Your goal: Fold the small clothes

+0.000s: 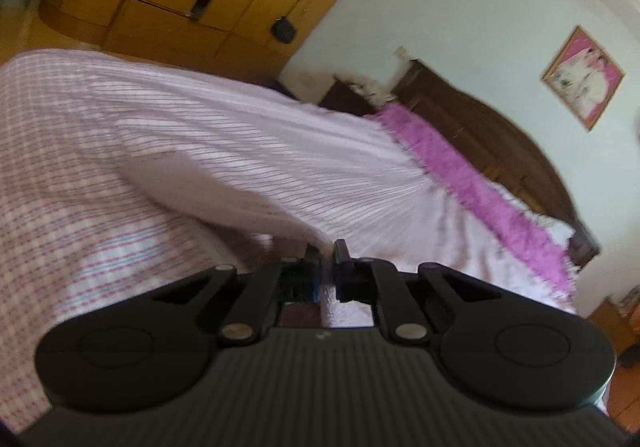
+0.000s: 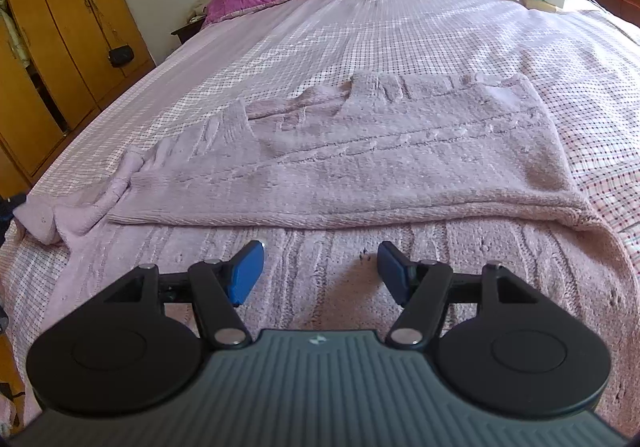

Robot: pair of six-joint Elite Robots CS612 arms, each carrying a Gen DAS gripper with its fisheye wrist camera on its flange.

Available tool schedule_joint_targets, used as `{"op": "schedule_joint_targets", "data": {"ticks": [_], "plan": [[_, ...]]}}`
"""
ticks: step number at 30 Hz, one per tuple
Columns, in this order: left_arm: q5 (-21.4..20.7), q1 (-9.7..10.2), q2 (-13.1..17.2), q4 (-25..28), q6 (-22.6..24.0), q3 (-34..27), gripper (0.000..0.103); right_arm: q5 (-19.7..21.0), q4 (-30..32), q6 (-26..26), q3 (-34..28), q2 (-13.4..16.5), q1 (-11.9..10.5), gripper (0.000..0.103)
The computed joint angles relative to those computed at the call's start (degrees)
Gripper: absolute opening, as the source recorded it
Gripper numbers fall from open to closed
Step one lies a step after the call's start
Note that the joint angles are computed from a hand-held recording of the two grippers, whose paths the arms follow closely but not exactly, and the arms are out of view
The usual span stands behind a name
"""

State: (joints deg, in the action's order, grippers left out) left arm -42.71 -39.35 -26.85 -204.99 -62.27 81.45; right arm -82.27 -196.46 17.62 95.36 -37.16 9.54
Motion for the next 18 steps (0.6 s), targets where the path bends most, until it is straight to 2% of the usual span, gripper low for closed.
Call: {"op": "schedule_joint_targets", "data": {"ticks": [3,12,18], "plan": [[-1.4,-0.06,0.4,-2.5,1.7,-1.1,0.008,0.2,-0.5,-0.1,0.1,0.0,0.0,0.07],[-6.4,-1.64,1.6,-10.9,12.4,-6.1,0.008,0.3,-2.1,1.2,0.9,-0.1,-0.4,0.07],[-13.7,-2.47,3.5,-10.8,17.6,-11.9,0.008,0.2,-4.0,2.8,1.9,-0.2,-1.0,0.07]]}}
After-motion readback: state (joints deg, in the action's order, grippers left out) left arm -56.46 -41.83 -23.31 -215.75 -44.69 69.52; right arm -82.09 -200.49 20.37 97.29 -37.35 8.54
